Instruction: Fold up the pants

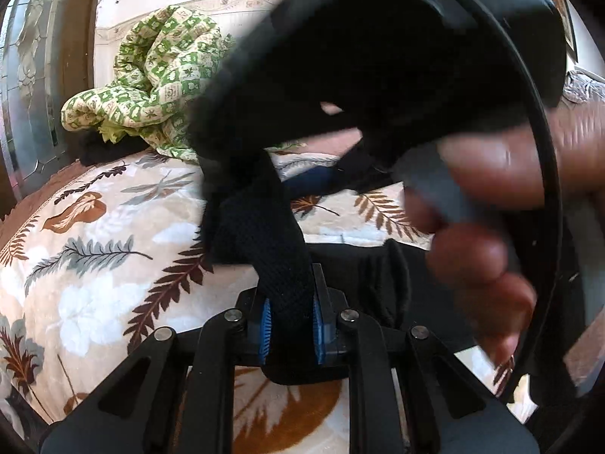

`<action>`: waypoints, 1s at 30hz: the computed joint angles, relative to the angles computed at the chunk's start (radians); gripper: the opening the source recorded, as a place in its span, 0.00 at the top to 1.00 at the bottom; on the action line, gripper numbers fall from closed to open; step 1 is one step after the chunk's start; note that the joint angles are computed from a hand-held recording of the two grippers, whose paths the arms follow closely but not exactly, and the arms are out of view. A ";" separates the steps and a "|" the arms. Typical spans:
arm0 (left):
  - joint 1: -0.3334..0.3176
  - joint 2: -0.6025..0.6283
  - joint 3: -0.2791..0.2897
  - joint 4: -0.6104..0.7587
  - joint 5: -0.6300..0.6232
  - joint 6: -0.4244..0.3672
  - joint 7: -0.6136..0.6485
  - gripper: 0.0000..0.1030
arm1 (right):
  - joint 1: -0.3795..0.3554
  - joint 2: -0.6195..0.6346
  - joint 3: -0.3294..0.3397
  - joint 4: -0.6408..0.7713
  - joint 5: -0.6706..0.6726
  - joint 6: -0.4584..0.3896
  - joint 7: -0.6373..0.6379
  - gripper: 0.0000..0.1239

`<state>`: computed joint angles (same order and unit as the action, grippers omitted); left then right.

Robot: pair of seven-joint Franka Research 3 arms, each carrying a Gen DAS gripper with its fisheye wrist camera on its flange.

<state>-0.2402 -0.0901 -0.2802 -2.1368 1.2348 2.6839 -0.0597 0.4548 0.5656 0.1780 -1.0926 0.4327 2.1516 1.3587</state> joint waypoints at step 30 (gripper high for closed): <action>-0.050 0.155 0.042 0.126 -0.368 0.105 0.487 0.57 | -0.244 -0.534 -0.105 -0.907 0.416 0.464 -0.191 0.58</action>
<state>-0.2907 0.0650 -0.2378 -2.0107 0.8669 2.7884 0.4270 0.2111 0.0317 0.0728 -2.0000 0.8487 2.6153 1.1681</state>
